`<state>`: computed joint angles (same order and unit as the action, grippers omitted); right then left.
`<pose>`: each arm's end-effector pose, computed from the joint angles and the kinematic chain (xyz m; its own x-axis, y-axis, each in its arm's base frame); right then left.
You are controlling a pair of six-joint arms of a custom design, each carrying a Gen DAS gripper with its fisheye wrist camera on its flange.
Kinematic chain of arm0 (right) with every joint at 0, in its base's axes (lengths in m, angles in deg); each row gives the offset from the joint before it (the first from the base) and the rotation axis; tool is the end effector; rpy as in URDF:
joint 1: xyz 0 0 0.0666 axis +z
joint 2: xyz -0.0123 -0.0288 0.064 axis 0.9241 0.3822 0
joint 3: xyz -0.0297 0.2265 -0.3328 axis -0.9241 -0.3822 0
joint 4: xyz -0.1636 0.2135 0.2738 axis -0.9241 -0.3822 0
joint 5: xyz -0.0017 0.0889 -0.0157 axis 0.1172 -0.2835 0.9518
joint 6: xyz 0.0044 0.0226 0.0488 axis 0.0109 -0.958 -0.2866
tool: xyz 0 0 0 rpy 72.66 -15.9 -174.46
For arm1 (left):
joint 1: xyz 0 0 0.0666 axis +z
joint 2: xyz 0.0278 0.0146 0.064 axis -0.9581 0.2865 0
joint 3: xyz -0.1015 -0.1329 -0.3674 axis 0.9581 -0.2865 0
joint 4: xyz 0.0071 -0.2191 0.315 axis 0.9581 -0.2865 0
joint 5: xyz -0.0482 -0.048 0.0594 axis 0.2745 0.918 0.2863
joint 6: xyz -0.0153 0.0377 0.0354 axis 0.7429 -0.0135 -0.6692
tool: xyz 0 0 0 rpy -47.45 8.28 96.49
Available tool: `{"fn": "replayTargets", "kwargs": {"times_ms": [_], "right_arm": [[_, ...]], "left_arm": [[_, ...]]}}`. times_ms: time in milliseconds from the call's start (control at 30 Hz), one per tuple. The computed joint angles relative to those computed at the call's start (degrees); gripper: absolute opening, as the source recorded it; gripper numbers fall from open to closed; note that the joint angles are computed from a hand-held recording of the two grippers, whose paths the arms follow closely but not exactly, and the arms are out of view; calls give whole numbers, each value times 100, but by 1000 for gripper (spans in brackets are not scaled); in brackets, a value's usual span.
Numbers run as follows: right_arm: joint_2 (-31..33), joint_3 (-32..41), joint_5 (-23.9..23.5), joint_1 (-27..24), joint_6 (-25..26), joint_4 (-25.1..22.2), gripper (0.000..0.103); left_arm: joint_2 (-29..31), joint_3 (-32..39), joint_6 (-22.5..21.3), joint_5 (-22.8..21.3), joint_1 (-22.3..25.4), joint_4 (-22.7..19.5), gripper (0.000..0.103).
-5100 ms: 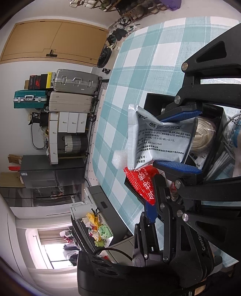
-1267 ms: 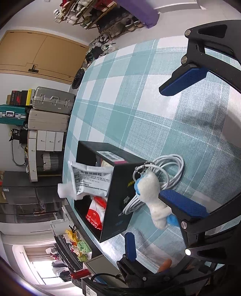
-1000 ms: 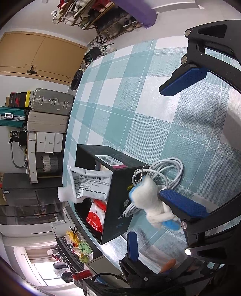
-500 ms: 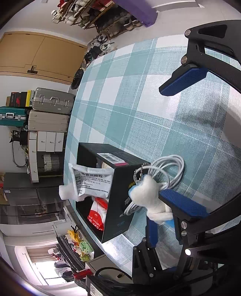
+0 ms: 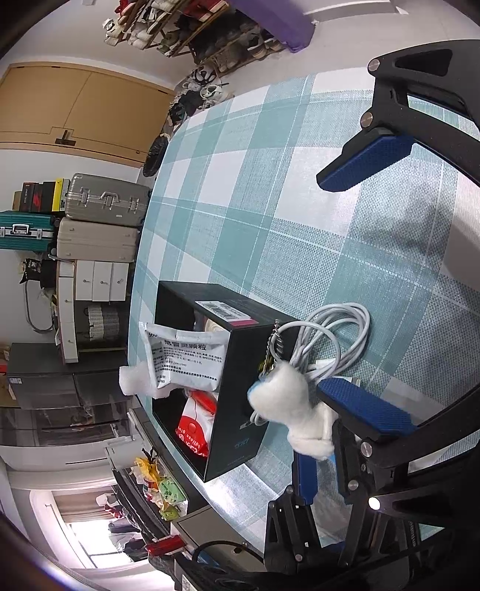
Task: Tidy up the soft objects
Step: 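Grasp the coiled white cable with the right tool while the left tool holds the toy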
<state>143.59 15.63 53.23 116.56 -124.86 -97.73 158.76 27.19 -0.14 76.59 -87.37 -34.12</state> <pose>0.2926 0.3072 0.4726 -0.7555 0.0396 -0.6539 0.0737 0.9970 -0.0248 0.4435 -0.1300 0.3864 -0.4308 0.6018 -0.6725 0.8498 0.5213 -0.0778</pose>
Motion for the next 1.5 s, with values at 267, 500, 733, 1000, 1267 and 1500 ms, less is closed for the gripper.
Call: {"fn": "replayTargets", "kwargs": {"times_ms": [267, 500, 733, 1000, 1267, 1500], "right_arm": [[46, -15, -242, -21, 33, 236, 103], [306, 68, -596, -111, 91, 302, 103], [581, 231, -980, -261, 166, 295, 102], [921, 548, -1002, -307, 338, 94, 96], [910, 556, -1124, -308, 375, 163, 69], [791, 468, -1108, -195, 386, 202, 60]], "left_arm": [[-96, -72, 99, 121, 327, 146, 30], [-97, -64, 144, 182, 504, 276, 30], [-73, 19, 273, 289, 654, 325, 30], [-73, 55, 435, 369, 707, 423, 30], [-35, 86, 521, 302, 725, 465, 30], [-50, 88, 577, 317, 735, 540, 30]]}}
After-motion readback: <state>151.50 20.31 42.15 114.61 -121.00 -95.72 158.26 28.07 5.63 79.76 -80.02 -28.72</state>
